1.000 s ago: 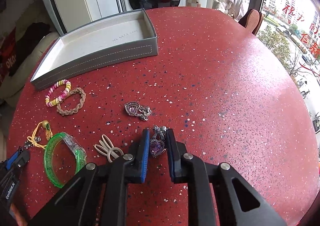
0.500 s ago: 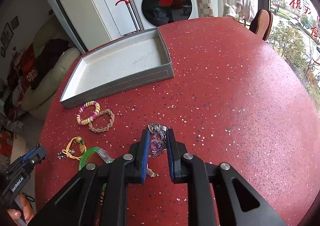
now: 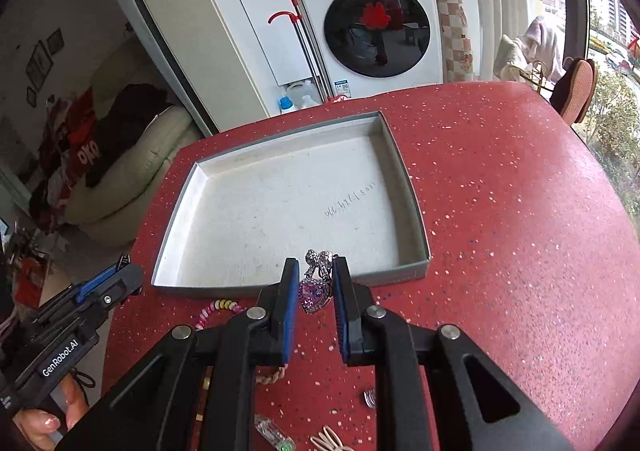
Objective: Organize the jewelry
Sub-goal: 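Carry the claw clip into the tray and open the left tool while the right tool releases the pendant there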
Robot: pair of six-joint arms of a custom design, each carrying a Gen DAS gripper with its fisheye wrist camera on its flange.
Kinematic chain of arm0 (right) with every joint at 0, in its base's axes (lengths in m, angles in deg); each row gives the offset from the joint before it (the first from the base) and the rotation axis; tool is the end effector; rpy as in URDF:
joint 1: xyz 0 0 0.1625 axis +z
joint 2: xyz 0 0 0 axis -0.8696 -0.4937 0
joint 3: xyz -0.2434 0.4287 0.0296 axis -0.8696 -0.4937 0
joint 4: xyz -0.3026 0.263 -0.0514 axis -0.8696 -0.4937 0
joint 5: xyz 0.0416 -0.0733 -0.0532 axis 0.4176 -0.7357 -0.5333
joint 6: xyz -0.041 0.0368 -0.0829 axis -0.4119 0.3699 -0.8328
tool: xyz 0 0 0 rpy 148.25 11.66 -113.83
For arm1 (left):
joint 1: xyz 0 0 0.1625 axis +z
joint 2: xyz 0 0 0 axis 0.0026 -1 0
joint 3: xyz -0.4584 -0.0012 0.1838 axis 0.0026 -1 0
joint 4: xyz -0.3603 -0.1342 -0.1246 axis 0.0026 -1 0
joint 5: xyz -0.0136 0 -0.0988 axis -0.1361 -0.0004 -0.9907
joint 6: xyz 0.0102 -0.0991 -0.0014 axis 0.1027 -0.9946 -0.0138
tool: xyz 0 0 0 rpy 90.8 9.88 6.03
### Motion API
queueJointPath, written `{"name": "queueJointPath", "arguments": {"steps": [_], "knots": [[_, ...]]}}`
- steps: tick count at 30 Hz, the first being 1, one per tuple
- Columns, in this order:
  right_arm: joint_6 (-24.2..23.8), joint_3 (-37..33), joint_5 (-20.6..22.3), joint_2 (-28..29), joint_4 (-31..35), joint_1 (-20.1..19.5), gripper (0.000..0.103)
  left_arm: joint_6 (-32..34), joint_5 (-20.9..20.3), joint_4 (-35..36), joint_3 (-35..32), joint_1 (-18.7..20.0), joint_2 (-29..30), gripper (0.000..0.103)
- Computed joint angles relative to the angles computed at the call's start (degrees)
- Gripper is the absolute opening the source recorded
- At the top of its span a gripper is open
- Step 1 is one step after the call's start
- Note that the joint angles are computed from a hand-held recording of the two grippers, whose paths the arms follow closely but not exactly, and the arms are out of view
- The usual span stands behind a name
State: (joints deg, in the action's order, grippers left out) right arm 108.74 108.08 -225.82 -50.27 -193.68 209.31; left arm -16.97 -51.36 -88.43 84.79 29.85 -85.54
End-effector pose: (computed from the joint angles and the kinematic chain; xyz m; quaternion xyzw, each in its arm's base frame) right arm 0.4855 -0.2335 0.1381 -0.0500 -0.8784 0.3856 0.2780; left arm -0.1868 -0.3241 0.4431 0.3186 0.9030 -0.2248 0.1803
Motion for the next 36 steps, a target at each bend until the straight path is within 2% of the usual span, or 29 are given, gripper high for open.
{"name": "queueJointPath", "arguments": {"steps": [4, 9, 14, 19, 29, 31, 33, 34, 35, 36], "knots": [[-7.0, -0.5, 0.8, 1.6, -6.6, -3.9, 0.018, 3.6, 1.4, -6.9, 0.2, 4.0, 5.8, 0.042], [-11.7, -0.5, 1.4, 3.3, -11.3, -7.9, 0.018, 6.5, 2.9, -12.8, 0.6, 8.3, 12.1, 0.042], [-13.5, -0.8, 1.7, 4.8, -11.0, -10.3, 0.018, 8.5, 3.8, -15.5, 1.6, 10.2, 15.5, 0.042], [-13.6, -0.4, 3.4, 5.4, -10.5, -11.7, 0.018, 8.8, 4.2, -14.8, 2.6, 10.2, 16.7, 0.042], [-13.7, -1.5, 3.6, 5.9, -7.2, -11.4, 0.019, 7.5, 6.5, -13.0, 3.7, 9.1, 17.4, 0.043], [-13.2, -1.4, 4.0, 5.5, -7.1, -11.4, 0.024, 7.0, 6.5, -13.2, 3.7, 8.8, 17.1, 0.043], [-13.1, -1.0, 4.0, 5.5, -8.5, -11.5, 0.043, 6.6, 6.5, -13.3, 3.7, 8.5, 16.7, 0.043], [-13.4, -0.5, 3.8, 5.4, -10.0, -11.3, 0.045, 6.2, 6.4, -12.8, 3.6, 8.4, 16.7, 0.043], [-13.6, -0.2, 3.7, 5.2, -11.0, -11.1, 0.048, 6.0, 6.3, -12.6, 3.5, 8.2, 16.5, 0.054], [-13.5, -0.1, 3.5, 5.0, -11.5, -10.9, 0.050, 5.8, 6.4, -12.8, 3.5, 8.0, 16.3, 0.078]]}}
